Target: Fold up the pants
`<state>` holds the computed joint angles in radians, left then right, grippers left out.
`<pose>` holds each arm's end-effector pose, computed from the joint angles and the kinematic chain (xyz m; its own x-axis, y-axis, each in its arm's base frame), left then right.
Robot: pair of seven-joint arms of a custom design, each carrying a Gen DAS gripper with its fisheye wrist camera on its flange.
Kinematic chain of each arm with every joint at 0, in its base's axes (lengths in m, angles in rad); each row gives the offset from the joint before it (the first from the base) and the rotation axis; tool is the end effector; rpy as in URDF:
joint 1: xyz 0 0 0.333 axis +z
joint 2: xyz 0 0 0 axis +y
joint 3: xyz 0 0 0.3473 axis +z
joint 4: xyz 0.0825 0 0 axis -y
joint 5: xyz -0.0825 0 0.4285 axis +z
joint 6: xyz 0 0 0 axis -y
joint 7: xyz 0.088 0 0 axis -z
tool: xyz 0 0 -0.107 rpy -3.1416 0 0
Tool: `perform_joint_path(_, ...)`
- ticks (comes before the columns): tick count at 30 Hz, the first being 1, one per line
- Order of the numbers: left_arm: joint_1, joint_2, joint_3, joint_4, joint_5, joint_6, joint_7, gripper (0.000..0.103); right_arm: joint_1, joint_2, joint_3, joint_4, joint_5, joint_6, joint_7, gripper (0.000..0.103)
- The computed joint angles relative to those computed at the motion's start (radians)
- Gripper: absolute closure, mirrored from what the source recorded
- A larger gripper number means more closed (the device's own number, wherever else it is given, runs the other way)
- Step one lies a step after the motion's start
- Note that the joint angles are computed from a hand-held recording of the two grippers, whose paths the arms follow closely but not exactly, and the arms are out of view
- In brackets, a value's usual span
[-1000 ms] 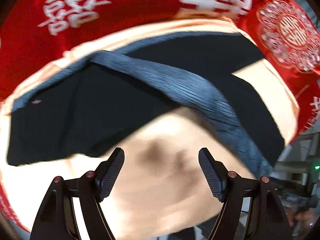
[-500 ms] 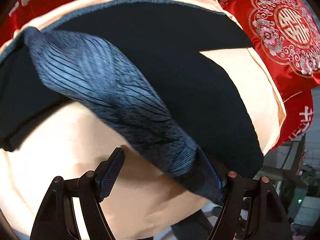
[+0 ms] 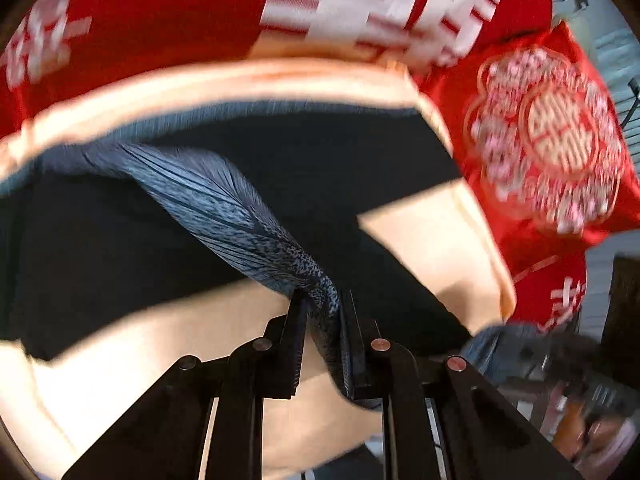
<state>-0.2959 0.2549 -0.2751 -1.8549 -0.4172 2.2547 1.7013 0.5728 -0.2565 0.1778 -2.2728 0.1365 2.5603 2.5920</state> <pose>0.5727 -0.3676 0.4148 -0.4219 -0.8154 0.3964 -0.9056 0.3997 -0.1417 0.3962 0.3747 0.5313 -0.2584 -0.8400 -0.4772 -0.8984 0.3905 -0.2008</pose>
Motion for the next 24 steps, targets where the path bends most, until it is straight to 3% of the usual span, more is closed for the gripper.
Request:
perform_joint_path(8, -0.049, 0.135, 0.059, 0.228, 0.235, 0.037, -0.114, 0.085, -0.138, 0.144, -0.107, 0.170, -0.003, -0.031, -0.224, 0.100)
perform_joint_path(10, -0.061, 0.157, 0.076, 0.255, 0.295, 0.019, -0.164, 0.085, -0.179, 0.218, -0.103, 0.254, -0.074, -0.098, -0.222, 0.097)
perform_joint_path(14, -0.076, 0.181, 0.103, 0.264, 0.397, -0.023, -0.252, 0.085, -0.235, 0.292, -0.108, 0.302, -0.067, -0.165, -0.283, 0.096)
perform_joint_path(20, -0.084, 0.220, 0.120, 0.263, 0.490, -0.072, -0.341, 0.085, -0.267, 0.360, -0.100, 0.354, -0.120, -0.249, -0.308, 0.095)
perform_joint_path(21, -0.087, 0.227, 0.120, 0.266, 0.501, -0.074, -0.351, 0.085, -0.268, 0.364, -0.098, 0.361, -0.127, -0.261, -0.309, 0.090)
perform_joint_path(23, -0.096, 0.243, 0.122, 0.277, 0.526, -0.077, -0.369, 0.085, -0.272, 0.367, -0.095, 0.369, -0.123, -0.265, -0.330, 0.068)
perform_joint_path(24, -0.100, 0.247, 0.123, 0.279, 0.538, -0.076, -0.377, 0.085, -0.274, 0.364, -0.093, 0.369, -0.116, -0.257, -0.341, 0.050)
